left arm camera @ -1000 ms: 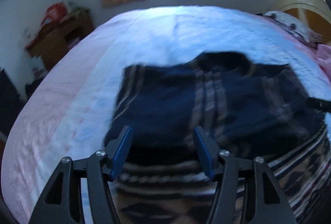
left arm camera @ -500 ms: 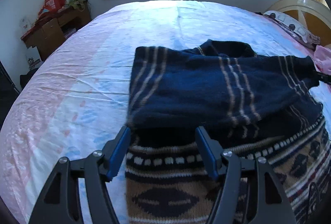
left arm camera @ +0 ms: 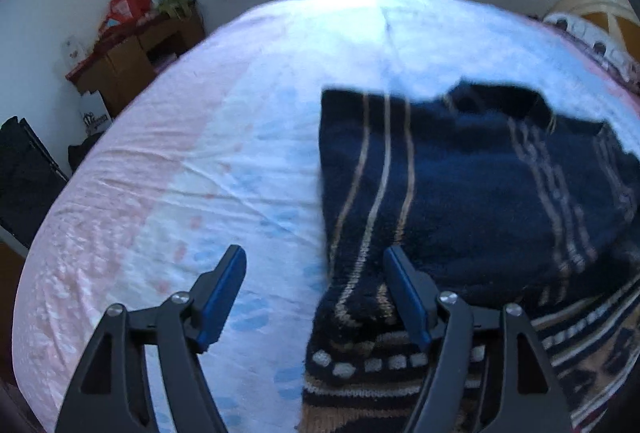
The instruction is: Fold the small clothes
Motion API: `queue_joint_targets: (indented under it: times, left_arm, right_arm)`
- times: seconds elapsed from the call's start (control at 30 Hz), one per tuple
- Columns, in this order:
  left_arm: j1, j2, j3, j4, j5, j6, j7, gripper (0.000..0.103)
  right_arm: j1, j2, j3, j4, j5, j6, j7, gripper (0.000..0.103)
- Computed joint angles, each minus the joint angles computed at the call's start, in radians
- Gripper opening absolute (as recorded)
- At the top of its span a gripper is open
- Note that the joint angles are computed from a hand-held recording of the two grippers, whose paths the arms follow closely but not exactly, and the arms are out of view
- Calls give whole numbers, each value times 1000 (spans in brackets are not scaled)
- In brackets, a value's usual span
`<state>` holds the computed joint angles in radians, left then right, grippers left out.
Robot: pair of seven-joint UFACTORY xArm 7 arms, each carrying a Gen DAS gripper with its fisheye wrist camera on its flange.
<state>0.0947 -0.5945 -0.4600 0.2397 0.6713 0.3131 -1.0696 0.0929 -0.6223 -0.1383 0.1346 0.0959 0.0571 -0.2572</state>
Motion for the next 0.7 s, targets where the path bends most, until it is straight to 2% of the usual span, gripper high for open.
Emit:
queue_joint_targets:
  times: [0.1,0.13,0.2,0.23,0.27,0.33,0.37,0.5,0.57,0.63,0.7]
  left_arm:
    - [41,0,-45,-18,40,-26,-52,76]
    - [46,-7,-52,-25,49,-30,-59,77]
    - [-5,-34,-2,-47,16,-23,-26,77]
    - [-41,-61,27,-63,-12,-13,-5,77]
    - [-81,-99,54,-81,-41,5,23,77]
    - [-154,-178,77,-111,-93,65,76,77]
    - [-184,-213,78,-123,-114,95,96,77]
    - [-310,-349,88,-172,-207,207,143,77]
    - [-360,-408,81,-189,-241,251,149,77]
    - [-410,-467,80,-207,-271,290,154,77]
    - [-460,-517,75,-219,-299,327,153,77]
  right_arm:
    - [22,105,18,48,11,47,7,53]
    - [-22,176,54,65,-23,49,48,51]
    - [-77,204,112,40,-32,-40,35,51]
    - [-116,184,153,23,-73,-48,57,51]
    - [-115,150,151,10,-81,-27,64,51]
    - [-51,60,66,-14,-61,41,37,53]
    - [-43,7,50,-29,-56,77,28,53]
    - [-91,-228,65,-104,-64,207,16,53]
    - [-113,-377,58,-141,-62,316,7,53]
    - [-120,-553,93,-187,-59,440,39,53]
    - [-135,-710,79,-222,-63,561,25,53]
